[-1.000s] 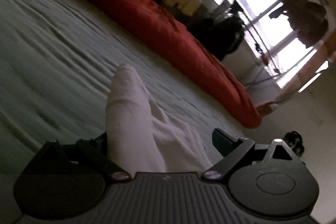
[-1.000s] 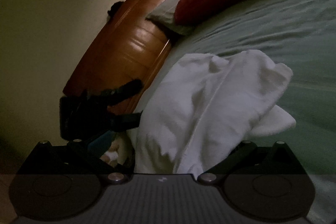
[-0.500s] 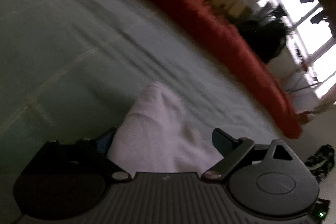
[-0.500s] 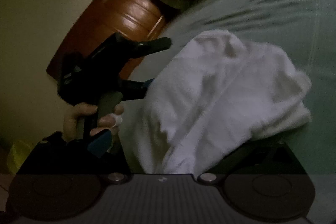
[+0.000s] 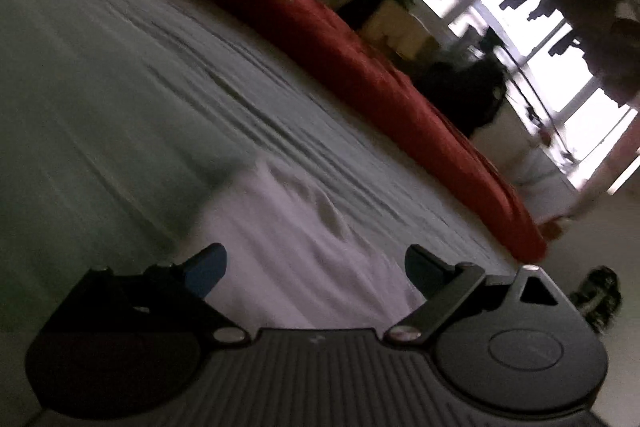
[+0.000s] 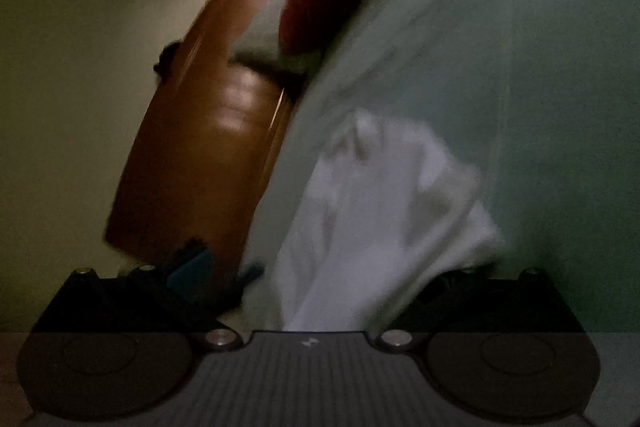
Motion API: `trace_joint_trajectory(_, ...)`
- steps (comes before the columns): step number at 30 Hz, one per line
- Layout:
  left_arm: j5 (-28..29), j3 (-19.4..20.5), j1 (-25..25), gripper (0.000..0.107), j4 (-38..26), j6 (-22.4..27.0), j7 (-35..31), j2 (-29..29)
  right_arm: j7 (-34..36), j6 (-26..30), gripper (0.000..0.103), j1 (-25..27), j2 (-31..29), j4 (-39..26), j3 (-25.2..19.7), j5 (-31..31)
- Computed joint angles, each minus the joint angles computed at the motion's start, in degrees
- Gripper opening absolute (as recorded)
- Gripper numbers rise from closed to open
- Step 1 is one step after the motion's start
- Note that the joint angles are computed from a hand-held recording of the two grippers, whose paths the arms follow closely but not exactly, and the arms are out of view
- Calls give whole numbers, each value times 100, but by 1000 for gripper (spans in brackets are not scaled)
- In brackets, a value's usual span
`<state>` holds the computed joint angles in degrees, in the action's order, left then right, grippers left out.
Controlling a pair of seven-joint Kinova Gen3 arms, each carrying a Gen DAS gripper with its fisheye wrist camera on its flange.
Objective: Fold clothes
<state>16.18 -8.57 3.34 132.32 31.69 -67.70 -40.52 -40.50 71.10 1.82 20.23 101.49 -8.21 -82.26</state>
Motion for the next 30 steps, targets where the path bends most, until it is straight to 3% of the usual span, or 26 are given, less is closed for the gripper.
trace_joint_trajectory(3, 19, 58, 146, 95, 72, 82, -67, 277, 218, -173, 103, 345, -78, -73, -270, -97)
trace_joint_trajectory(5, -34, 163, 68, 95, -4, 176, -66, 308, 197, -525, 103, 609, -267, -205, -549, 219)
trace_joint_trajectory(7, -41, 204, -42, 95, -150, 287, 13, 224, 176, -917, 103, 621, -574, -336, -527, 679)
trace_joint_trajectory(10, -104, 240, -71, 96, -225, 104, -38, 94, 591, -982, 103, 544, -845, -543, -559, 1111)
trace_joint_trajectory(13, -54, 47, 79, 96, -229, -28, -118, 242, 777, -862, 103, -145, -988, -924, -355, 1779)
trace_joint_trajectory(16, -96, 93, -50, 96, -162, 217, 23, 398, 1335, -1389, 103, -941, -1227, -735, -304, 2478)
trace_joint_trajectory(20, 199, -225, 178, 96, 278, -83, -149, 139, 1380, -1937, 103, -1784, -1191, -514, 103, 3330)
trace_joint_trajectory(24, 125, 85, -55, 96, 107, 208, 49, -132, 1377, -1875, 103, -1610, -1225, -581, 14, 3254)
trace_joint_trajectory(28, -45, 393, -224, 96, 23, 506, 216, -365, 2294, -1694, 103, -760, -1524, -438, -920, 2671)
trace_joint_trajectory(30, -144, 502, -427, 96, -10, 818, 419, -315, 2721, -1438, 103, -660, -1474, -381, -1088, 2622)
